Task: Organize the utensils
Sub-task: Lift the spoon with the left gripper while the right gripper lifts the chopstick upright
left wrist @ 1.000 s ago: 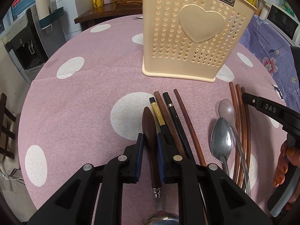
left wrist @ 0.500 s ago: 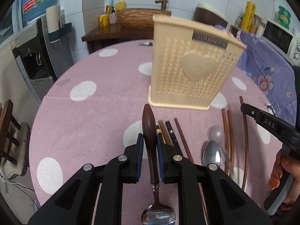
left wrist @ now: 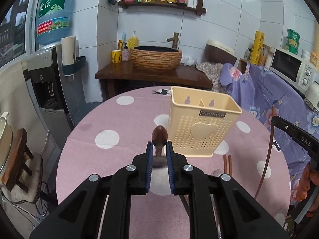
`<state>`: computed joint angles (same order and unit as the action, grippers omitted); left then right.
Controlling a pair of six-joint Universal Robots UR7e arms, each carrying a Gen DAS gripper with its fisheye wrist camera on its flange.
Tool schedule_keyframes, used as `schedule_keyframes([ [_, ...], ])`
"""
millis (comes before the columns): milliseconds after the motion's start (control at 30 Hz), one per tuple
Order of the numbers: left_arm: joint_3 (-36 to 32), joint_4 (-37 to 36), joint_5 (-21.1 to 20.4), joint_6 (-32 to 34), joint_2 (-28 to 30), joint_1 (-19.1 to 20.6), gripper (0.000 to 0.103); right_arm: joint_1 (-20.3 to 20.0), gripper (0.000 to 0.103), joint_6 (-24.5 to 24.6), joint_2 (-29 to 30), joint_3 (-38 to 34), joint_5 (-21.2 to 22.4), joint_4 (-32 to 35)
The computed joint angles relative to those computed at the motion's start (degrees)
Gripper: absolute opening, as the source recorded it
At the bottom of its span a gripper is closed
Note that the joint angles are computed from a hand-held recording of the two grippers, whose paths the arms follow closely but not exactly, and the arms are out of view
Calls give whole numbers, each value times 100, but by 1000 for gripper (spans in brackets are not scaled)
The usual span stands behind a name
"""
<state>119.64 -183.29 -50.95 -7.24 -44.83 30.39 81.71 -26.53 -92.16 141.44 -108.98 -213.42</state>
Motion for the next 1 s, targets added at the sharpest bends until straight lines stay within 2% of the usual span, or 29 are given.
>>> schedule_keyframes([
  [133,-13,-48,-74,31,-50,29,14,80,8,-3,-179,21,85,167],
  [167,-12,-41,-86,28,-69,33,5,90,7,5,-212,49,107,180],
  [200,-29,-30,-98,51,-76,35,2,96,7,21,-258,50,130,241],
  [500,-75,-50,67,227,-143,-41,2,216,7,49,-486,-3,164,491],
  [633,-351,626,-155,-12,-87,218,3,211,7,48,-523,19,181,491],
  [700,-580,1164,-335,-70,32,391,20,198,7,23,-540,31,201,487],
  [733,-666,1286,-364,2,124,452,47,199,7,12,-535,34,198,469],
  [767,-742,1336,-356,95,235,503,60,182,7,13,-543,45,221,462],
  [833,-917,1416,-194,210,507,596,60,178,7,16,-551,48,237,478],
  [1000,-1506,2198,-241,370,1030,858,52,251,7,-65,-504,64,162,394],
])
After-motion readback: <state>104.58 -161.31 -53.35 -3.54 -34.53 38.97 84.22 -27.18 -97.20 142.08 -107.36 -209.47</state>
